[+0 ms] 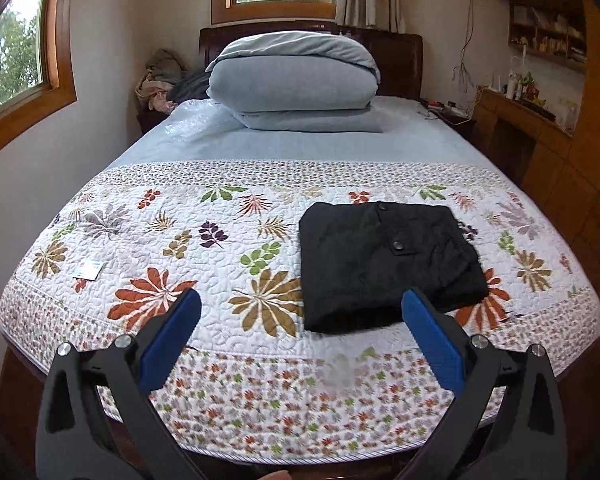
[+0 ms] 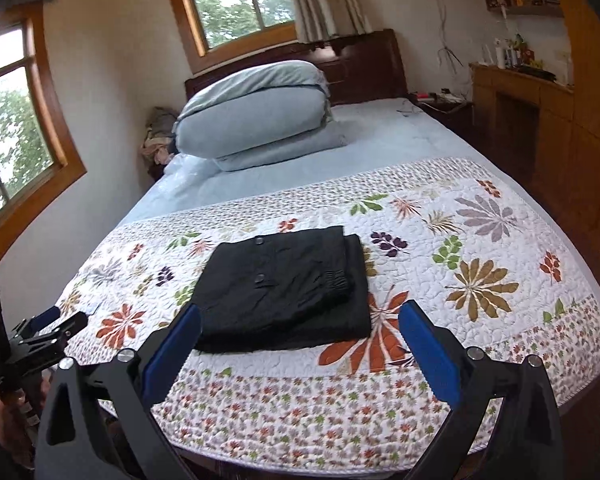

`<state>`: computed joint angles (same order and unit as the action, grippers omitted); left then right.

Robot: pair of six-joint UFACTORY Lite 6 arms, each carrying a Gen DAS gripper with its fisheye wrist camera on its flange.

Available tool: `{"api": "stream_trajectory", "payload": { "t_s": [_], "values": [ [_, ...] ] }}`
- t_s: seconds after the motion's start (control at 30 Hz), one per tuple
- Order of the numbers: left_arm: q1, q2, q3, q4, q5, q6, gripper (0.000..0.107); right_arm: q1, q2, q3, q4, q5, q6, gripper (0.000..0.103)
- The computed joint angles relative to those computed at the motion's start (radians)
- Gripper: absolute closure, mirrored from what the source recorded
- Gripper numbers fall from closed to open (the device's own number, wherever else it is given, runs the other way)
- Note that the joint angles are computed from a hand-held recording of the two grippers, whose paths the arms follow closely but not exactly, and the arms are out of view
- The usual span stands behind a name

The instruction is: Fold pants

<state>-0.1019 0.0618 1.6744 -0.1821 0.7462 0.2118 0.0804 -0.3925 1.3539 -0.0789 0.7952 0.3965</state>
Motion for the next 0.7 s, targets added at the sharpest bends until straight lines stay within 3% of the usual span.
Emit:
{"api": "stream_trajectory", "payload": {
  "t_s": [0.17, 0.57, 0.7],
  "values": [
    [-0.010, -0.068, -0.051, -0.025, 0.001, 0.001, 0.007, 0.234, -0.015, 0.001, -0.321, 0.076, 0.278, 0.003],
    [-0.010, -0.153, -0.156, -0.047, -0.050, -0.007, 0.006, 0.388, -0.004, -0.043, -0.463, 0.103, 0.451, 0.003],
    [-0.045, -0.174, -0.210, 0.040, -0.107, -0.059, 0.006, 0.417, 0.013, -0.070, -0.504, 0.099, 0.491, 0.003]
  ]
}}
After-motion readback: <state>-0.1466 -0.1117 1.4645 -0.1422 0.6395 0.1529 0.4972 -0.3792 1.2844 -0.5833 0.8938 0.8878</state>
